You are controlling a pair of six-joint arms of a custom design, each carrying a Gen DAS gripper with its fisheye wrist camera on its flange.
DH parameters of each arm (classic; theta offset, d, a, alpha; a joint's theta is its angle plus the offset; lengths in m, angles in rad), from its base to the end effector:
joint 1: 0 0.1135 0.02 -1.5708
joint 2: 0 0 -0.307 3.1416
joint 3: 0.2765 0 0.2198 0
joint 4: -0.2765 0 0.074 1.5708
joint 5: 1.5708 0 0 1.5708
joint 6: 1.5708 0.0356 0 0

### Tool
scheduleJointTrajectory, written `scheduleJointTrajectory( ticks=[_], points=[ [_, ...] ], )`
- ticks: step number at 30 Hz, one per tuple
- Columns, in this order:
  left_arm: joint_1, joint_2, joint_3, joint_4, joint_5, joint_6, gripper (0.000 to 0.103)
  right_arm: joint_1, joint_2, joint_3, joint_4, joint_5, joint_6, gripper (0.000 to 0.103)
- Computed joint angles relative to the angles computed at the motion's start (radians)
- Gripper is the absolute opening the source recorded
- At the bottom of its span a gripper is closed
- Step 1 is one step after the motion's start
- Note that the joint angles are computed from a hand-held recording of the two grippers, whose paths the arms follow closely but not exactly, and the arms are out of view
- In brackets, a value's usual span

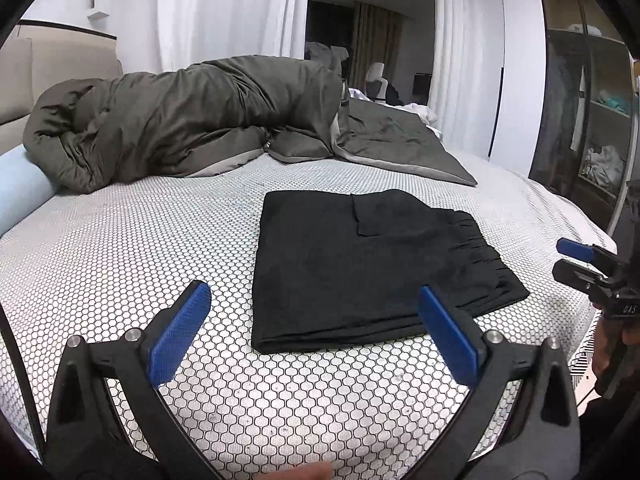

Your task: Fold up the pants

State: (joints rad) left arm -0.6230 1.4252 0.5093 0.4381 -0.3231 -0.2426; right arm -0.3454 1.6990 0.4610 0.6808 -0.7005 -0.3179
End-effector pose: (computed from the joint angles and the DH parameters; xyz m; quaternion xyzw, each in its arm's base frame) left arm 0.2076 -0.1352 0.2365 0.0773 0.8438 -0.0904 0.5233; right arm 0.2627 -0.0701 0.1842 -0.1552 0.8234 0.1352 0.5288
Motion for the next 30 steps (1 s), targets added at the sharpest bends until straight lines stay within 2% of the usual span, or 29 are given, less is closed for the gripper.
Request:
scheduleJointTrajectory(
  ticks=[3, 5, 10, 30],
  points=[
    [-0.013, 0.010, -0.001, 0.010, -0.026, 0.004, 0.103, 0.030, -0.004, -0.036, 0.063, 0.066, 0.011, 0.103],
    [-0.020, 0.018, 0.003, 0.013, -0.031, -0.007, 0.103, 0.031, 0.009, -0.046, 0.121, 0.054, 0.052, 0.103],
    [-0.024, 0.045, 0.009, 0.048, -0.041, 0.018, 0.103, 0.016, 0.007, -0.052, 0.152, 0.002, 0.080, 0.103],
    [-0.002, 0.061, 0.007, 0.053, -0.019, 0.036, 0.103, 0.023, 0.010, -0.063, 0.170, 0.014, 0.076, 0.103]
  ],
)
